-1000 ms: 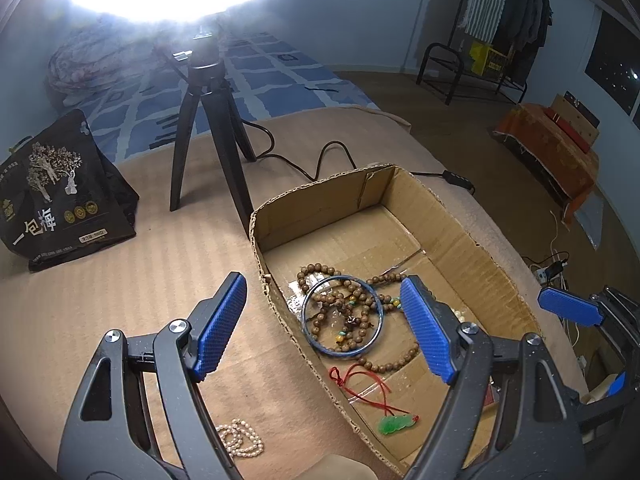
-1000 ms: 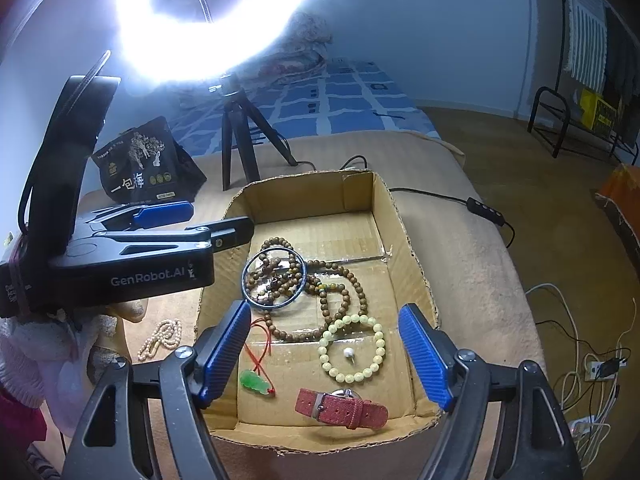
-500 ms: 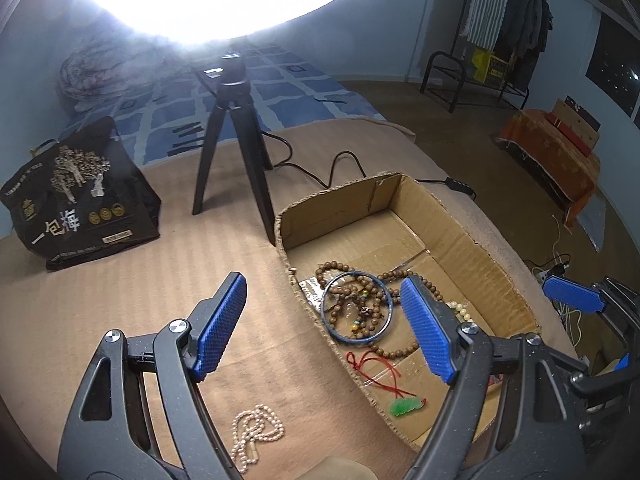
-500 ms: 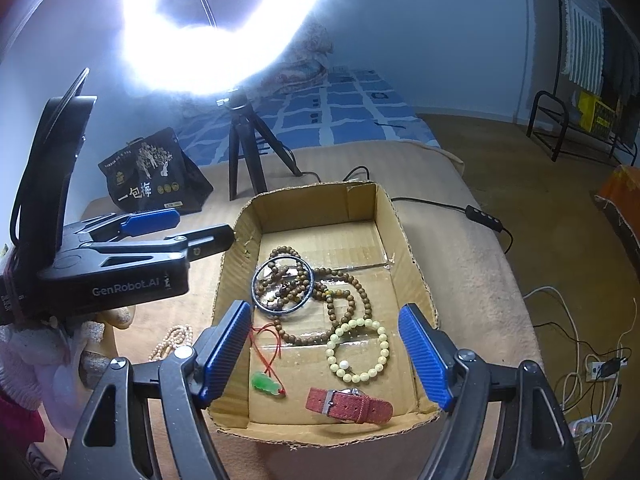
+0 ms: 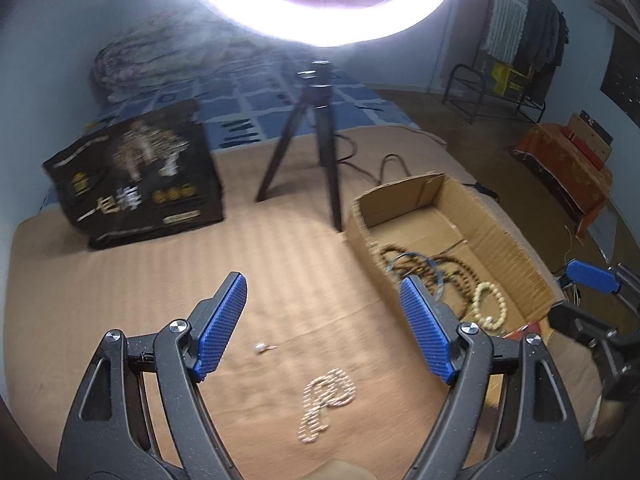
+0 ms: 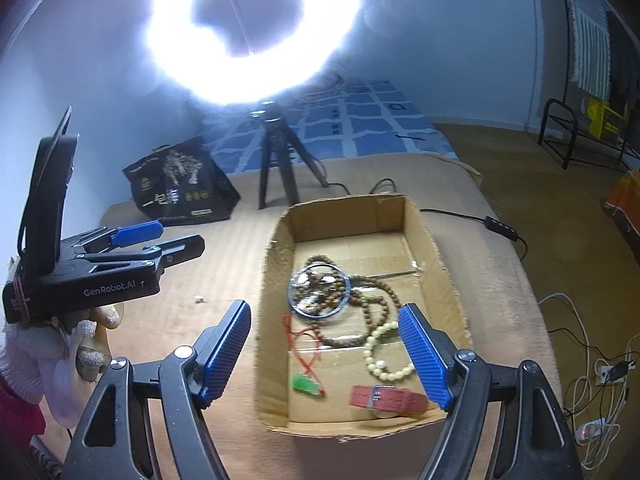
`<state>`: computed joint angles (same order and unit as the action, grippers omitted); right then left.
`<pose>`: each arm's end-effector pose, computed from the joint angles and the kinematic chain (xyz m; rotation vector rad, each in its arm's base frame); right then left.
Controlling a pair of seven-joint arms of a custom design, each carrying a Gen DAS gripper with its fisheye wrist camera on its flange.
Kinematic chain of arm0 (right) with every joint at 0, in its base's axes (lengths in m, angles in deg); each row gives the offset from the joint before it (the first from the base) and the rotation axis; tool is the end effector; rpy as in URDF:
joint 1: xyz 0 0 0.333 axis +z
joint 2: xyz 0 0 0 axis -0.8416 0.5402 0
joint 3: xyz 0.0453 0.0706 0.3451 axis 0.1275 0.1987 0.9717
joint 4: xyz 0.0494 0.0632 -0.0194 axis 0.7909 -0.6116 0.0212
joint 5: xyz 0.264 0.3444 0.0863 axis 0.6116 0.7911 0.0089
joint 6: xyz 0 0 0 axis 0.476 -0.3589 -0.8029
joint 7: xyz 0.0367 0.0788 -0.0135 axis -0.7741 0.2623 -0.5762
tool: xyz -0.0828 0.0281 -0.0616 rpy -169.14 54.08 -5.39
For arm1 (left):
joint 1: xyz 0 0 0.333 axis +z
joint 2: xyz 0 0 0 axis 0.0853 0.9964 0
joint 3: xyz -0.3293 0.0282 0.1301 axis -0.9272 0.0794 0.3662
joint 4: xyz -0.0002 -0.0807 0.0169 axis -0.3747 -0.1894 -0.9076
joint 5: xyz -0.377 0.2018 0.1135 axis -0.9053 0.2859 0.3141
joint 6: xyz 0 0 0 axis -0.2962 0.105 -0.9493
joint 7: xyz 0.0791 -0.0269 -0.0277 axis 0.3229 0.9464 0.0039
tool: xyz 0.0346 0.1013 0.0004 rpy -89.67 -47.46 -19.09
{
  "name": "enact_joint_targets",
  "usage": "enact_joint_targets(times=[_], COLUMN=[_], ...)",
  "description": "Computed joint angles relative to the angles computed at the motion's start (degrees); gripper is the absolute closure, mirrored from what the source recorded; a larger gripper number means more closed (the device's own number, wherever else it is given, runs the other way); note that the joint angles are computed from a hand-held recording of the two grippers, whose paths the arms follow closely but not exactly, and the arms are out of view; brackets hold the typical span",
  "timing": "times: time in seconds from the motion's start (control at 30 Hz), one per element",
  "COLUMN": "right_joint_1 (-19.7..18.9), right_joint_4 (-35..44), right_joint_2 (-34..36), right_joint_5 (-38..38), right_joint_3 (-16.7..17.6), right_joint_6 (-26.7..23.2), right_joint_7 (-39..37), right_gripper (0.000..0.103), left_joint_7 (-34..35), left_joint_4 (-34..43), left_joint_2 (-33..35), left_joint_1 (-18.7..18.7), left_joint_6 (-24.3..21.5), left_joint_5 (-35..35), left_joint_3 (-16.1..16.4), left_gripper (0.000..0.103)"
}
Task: Organize jewelry
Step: 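Move left gripper to second pearl earring while right gripper approaches pearl necklace, then close left gripper on pearl earring while right gripper grasps pearl necklace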
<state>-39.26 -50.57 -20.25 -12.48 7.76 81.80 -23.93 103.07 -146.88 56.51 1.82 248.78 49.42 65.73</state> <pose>0.5594 0.1850 0.5078 -2.0654 1.1995 -0.2762 0.5245 -0.1661 0.4922 -1.9692 1.6196 -0.7043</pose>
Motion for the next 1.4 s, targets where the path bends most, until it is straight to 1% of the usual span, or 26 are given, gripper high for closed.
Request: enact_joint_targets(times=[0.23, 0.3, 0.4, 0.47, 0.53, 0.57, 0.6, 0.67, 0.77, 0.83, 0.9, 0.97, 1.07, 1.13, 1.17, 1.2, 1.33, 1.4], right_joint_1=[1.47, 1.88, 2.57, 3.04, 3.53, 3.84, 4.15, 4.71, 5.66, 6.66, 7.17, 7.71, 8.28, 8.55, 8.63, 8.68, 8.44, 8.33], right_joint_4=[0.60, 0.89, 0.94, 0.54, 0.24, 0.03, -0.19, -0.75, -1.65, -2.58, -3.15, -3.69, -4.45, -4.76, -4.66, -4.47, -3.57, -3.43], right_joint_2=[0.32, 0.60, 0.75, 0.65, 0.69, 0.73, 0.80, 0.91, 1.34, 1.56, 1.93, 2.81, 4.24, 5.21, 5.61, 6.17, 7.98, 8.73], right_joint_5=[0.84, 0.94, 0.83, 0.26, -0.39, -0.72, -1.17, -2.17, -2.61, 0.12, 0.12, -1.11, -5.45, -7.97, -8.17, -7.72, -6.15, -6.20], right_joint_3=[0.95, 1.26, 1.84, 2.30, 2.69, 2.93, 3.18, 3.68, 4.22, 4.41, 4.80, 5.41, 6.26, 6.55, 6.57, 6.57, 6.72, 6.91], right_joint_6=[-1.22, -1.84, -2.67, -2.76, -2.88, -3.16, -3.44, -3.29, -2.43, -1.19, -0.17, 1.73, 4.62, 6.24, 6.58, 6.87, 7.12, 7.63], right_joint_7=[-0.01, 0.04, -0.15, 0.04, 0.50, 0.77, 1.13, 1.84, 2.53, 1.28, 1.84, 2.61, 4.63, 5.80, 5.97, 6.00, 7.08, 7.40], right_gripper=[0.025, 0.028, 0.033, 0.033, 0.035, 0.037, 0.040, 0.041, 0.042, 0.042, 0.042, 0.042, 0.042, 0.042, 0.042, 0.042, 0.042, 0.042], left_joint_7=[2.67, 3.62, 6.00, 7.52, 8.76, 9.48, 10.42, 12.98, 16.55, 18.95, 20.77, 23.40, 27.24, 29.91, 31.94, 32.82, 39.07, 41.05], left_joint_4=[-6.88, -8.40, -10.20, -11.11, -11.74, -12.01, -12.23, -12.42, -12.81, -13.13, -13.20, -13.17, -13.00, -12.93, -12.81, -12.64, -11.72, -11.03], left_joint_2=[-5.79, -6.83, -7.75, -7.86, -7.74, -7.58, -7.37, -6.68, -5.47, -4.85, -4.10, -2.95, -1.08, -0.07, 0.68, 1.11, 3.40, 4.45], left_joint_1=[1.04, 1.45, 1.37, 1.30, 1.42, 1.41, 1.18, 0.31, -0.55, -0.94, -0.99, -1.83, -2.77, -3.56, -4.47, -4.47, -6.45, -6.37], left_joint_6=[0.21, 0.49, 1.14, 2.37, 3.37, 3.90, 4.45, 5.00, 6.51, 7.58, 8.44, 9.31, 10.67, 11.56, 12.19, 12.40, 13.71, 14.04], left_joint_5=[-2.28, -3.01, -5.56, -7.22, -8.36, -8.90, -9.65, -11.56, -13.88, -15.20, -16.18, -18.23, -21.10, -23.48, -25.28, -26.08, -31.97, -33.45], left_joint_3=[1.71, 2.08, 3.27, 3.95, 4.09, 4.22, 4.50, 5.31, 6.09, 6.51, 6.68, 7.64, 8.66, 9.34, 10.09, 9.96, 11.05, 10.54], left_gripper=[0.022, 0.023, 0.032, 0.035, 0.037, 0.037, 0.043, 0.049, 0.049, 0.050, 0.053, 0.053, 0.056, 0.056, 0.056, 0.056, 0.056, 0.056])
